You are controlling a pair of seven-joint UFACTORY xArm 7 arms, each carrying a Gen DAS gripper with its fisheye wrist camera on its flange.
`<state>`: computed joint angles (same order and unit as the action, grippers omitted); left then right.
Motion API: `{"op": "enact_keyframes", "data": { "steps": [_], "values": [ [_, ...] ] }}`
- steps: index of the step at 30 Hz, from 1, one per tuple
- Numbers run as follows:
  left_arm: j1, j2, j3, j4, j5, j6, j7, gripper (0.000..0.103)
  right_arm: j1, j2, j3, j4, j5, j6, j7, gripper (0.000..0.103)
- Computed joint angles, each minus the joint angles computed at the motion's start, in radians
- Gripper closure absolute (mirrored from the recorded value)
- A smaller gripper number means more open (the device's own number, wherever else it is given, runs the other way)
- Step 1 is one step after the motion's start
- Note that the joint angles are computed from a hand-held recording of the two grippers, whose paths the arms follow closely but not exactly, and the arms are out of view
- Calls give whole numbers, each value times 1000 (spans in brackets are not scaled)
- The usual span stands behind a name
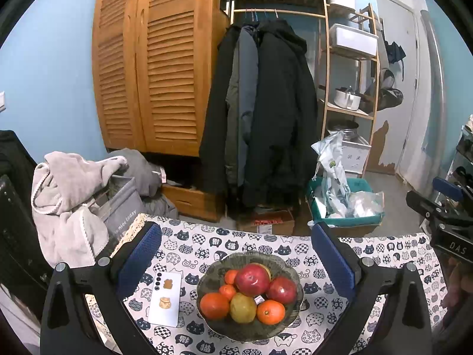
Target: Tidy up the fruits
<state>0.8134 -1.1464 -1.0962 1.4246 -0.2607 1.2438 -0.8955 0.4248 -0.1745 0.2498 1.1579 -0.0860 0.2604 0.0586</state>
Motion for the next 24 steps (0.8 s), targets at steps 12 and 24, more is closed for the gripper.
{"op": "enact_keyframes", "data": {
  "steps": [12,24],
  "values": [
    [2,-4,2,0,-3,1,3,1,0,-1,-2,0,2,-2,-3,16],
    [11,-8,2,12,-9,10,4,1,0,-3,-2,-3,4,-3,-5,16]
  ]
}}
